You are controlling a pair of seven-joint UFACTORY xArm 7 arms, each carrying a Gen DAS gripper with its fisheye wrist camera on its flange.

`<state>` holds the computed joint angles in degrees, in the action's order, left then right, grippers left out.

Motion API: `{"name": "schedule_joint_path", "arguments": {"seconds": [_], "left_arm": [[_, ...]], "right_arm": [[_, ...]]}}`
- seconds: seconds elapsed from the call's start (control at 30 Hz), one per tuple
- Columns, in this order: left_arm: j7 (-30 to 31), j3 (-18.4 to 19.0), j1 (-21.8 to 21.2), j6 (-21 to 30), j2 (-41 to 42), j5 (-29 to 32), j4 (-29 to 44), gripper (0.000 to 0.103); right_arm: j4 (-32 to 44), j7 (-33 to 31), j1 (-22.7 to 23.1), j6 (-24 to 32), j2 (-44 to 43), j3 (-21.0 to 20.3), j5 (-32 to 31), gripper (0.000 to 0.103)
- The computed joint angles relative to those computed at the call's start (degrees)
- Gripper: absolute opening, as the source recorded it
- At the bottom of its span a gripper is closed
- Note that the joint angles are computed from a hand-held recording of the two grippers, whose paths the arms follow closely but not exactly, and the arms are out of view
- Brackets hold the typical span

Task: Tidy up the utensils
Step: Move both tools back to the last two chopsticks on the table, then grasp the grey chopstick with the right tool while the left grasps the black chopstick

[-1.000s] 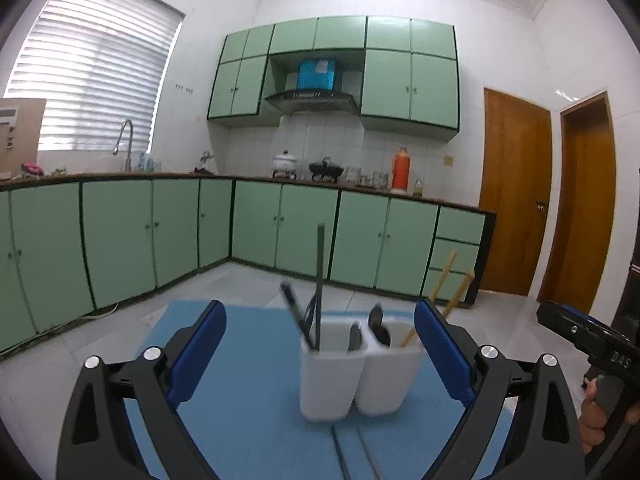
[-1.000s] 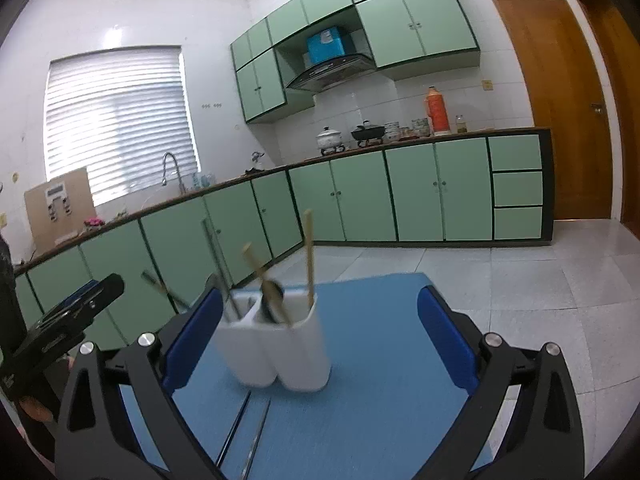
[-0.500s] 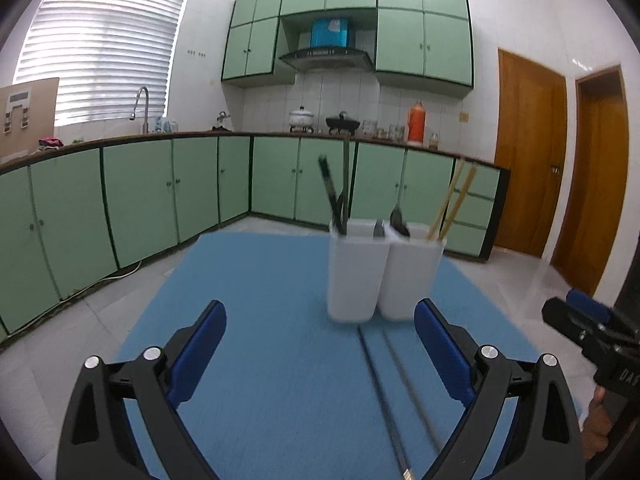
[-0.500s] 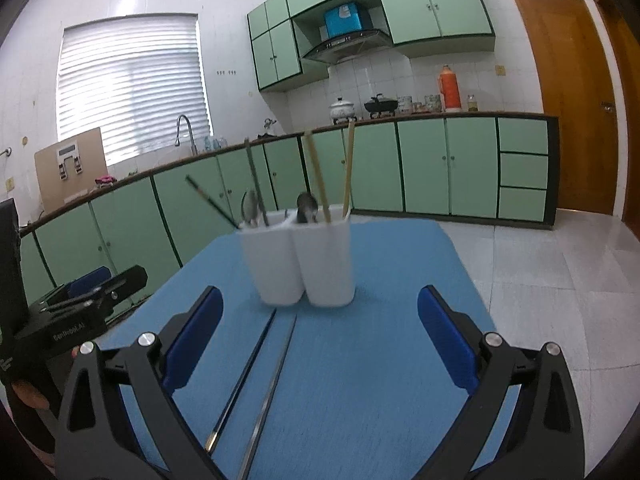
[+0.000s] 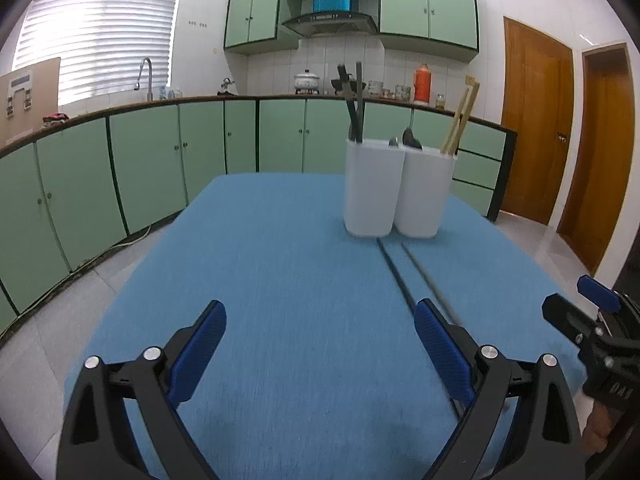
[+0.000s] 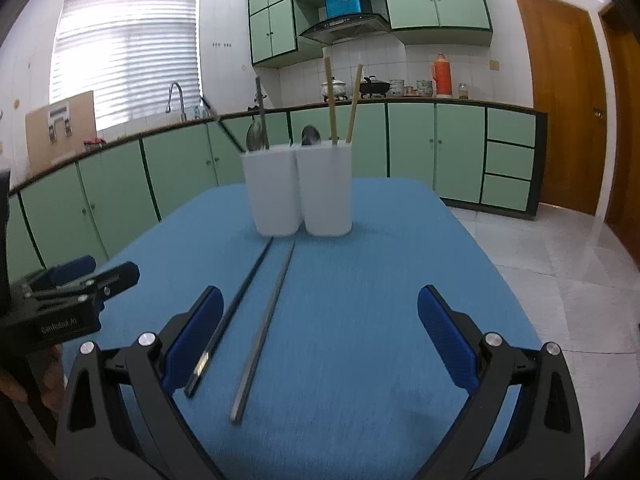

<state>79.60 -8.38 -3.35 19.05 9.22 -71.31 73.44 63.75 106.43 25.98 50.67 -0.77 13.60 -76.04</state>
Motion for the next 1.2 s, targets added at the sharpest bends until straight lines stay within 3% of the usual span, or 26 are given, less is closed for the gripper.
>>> {"name": "schedule_joint_path", "arguments": {"seconds": [0.07, 0.17, 0.37, 0.73, 1.2], "left_arm": [[1.32, 0.09, 0.33, 0.13, -0.51, -0.92, -1.35, 0.093], [1.55, 0.55, 0.43, 0.66, -1.13, -1.28, -2.77, 0.093], [3.04, 1.51, 0.49, 0.92, -2.11, -2.65, -5.01, 0.093], [5.23, 2.91, 0.25, 1.71, -3.58, -4.6, -7.13, 0.093], [5.58, 3.12, 0.14, 2.11, -3.53, -5.21, -7.49, 0.093]], "right_arm": [[-0.27, 1.08, 0.86, 1.87, 0.74, 0.77, -0.64, 0.094], [0.28, 0.69, 2.64, 4.87, 2.53, 1.31, -1.01, 0.084], [-0.33, 3.94, 5.02, 4.9, 4.14, 0.87, -2.12, 0.07], [1.4, 5.49, 8.33, 5.87, 7.74, -0.51, -3.55, 0.032], [2.26, 7.49, 9.75, 7.42, 9.43, -1.5, -6.14, 0.018]]}}
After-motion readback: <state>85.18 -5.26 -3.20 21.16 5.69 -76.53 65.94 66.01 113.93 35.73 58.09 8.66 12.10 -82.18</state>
